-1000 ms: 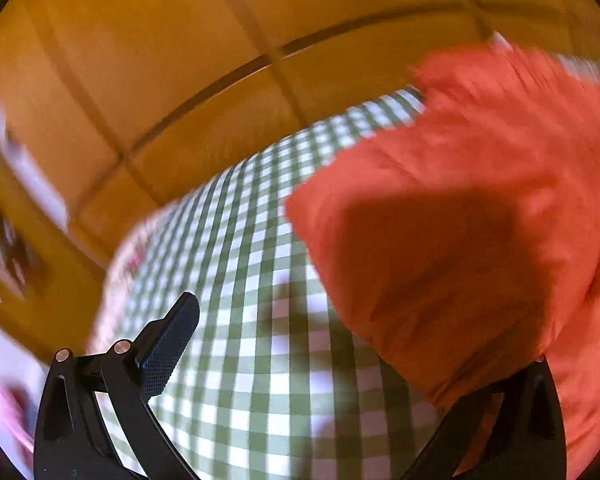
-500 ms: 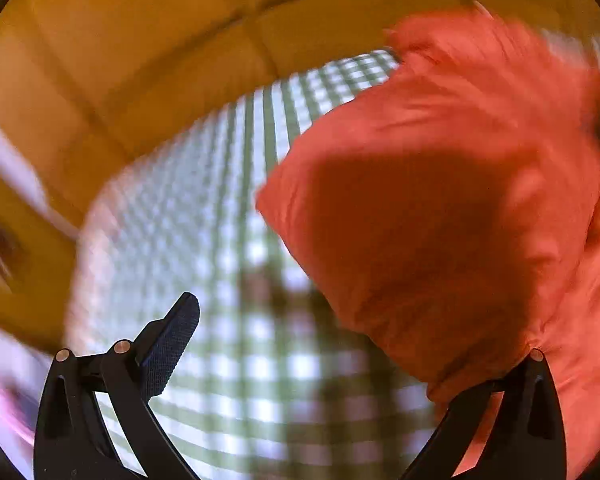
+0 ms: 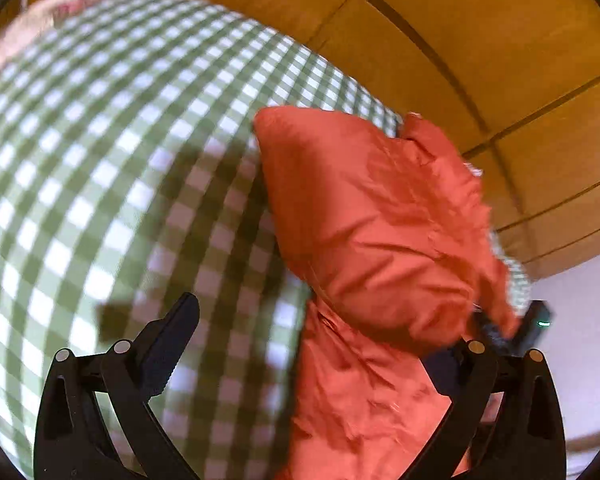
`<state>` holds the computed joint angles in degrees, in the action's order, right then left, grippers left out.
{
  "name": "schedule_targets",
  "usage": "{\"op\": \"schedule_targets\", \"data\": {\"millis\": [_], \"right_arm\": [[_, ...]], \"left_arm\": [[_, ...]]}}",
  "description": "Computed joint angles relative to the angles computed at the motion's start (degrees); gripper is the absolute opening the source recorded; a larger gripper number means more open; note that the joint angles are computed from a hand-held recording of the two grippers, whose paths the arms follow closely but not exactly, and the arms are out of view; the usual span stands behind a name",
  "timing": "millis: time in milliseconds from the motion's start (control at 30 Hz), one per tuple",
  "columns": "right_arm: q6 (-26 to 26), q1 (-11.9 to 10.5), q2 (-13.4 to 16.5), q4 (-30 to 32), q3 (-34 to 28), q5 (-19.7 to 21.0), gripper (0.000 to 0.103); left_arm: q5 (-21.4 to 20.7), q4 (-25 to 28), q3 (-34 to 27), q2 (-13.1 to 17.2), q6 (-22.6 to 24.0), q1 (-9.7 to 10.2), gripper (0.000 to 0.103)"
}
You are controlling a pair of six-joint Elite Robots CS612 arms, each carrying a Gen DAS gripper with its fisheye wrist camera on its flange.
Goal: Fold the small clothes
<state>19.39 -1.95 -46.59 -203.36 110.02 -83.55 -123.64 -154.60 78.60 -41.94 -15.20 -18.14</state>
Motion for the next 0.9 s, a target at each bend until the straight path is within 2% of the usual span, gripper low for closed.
{"op": "schedule_targets", "data": {"millis": [67, 167, 233, 300, 367, 400, 433, 467, 567, 633, 700, 767, 833, 900], "right_arm": [[0.0, 0.0, 0.0, 0.0, 0.0, 0.0, 0.036], [-0.1, -0.1, 0.0, -0.1, 0.1, 0.0, 0.036], [-0.1, -0.1, 0.0, 0.0, 0.0, 0.1, 0.036], [-0.1, -0.1, 0.0, 0.0, 0.0, 0.0, 0.036], [-0.2, 0.0, 0.0, 0.1, 0.0, -0.1, 0.036], [-0.3, 0.0, 0.0, 0.2, -0.1, -0.2, 0.036], [-0.3, 0.0, 0.0, 0.2, 0.0, -0.2, 0.036], [-0.4, 0.0, 0.0, 0.2, 0.0, -0.3, 0.036], [-0.4, 0.1, -0.1, 0.2, 0.1, -0.7, 0.036], [-0.3, 0.2, -0.1, 0.0, 0.1, -0.9, 0.036], [-0.2, 0.2, -0.1, -0.2, 0.3, -1.0, 0.037], [0.1, 0.2, -0.2, -0.6, 0.6, -0.9, 0.039], [0.4, 0.1, -0.2, -1.5, 0.9, -0.5, 0.043], [0.9, 0.1, -0.2, -2.4, 1.3, 0.0, 0.047]], "left_arm": [[-0.7, 2.5, 0.8, -0.9, 3.5, 0.17, 0.099], [4.2, 5.0, 3.5, -3.5, 11.4, -0.56, 0.099], [3.9, 5.9, 5.4, -5.1, 17.6, -0.81, 0.099], [2.4, 3.8, 7.7, -6.8, 21.1, -1.11, 0.099], [0.4, -0.5, 8.8, -7.4, 20.9, -1.58, 0.099], [0.1, -4.5, 9.5, -7.7, 19.6, -1.97, 0.099], [2.0, -9.1, 10.1, -7.8, 17.7, -2.77, 0.099], [5.9, -13.2, 10.3, -7.6, 15.7, -4.00, 0.099], [18.4, -20.0, 10.0, -6.4, 13.7, -7.91, 0.099], [28.6, -20.6, 8.6, -4.9, 12.3, -10.81, 0.099], [34.7, -18.1, 7.0, -3.4, 11.1, -12.42, 0.099], [42.1, -18.4, 5.7, -1.3, 9.9, -14.12, 0.099], [46.1, -21.3, 5.0, 0.8, 11.2, -14.77, 0.100], [45.4, -23.4, 4.6, 2.2, 13.0, -14.12, 0.100]]}}
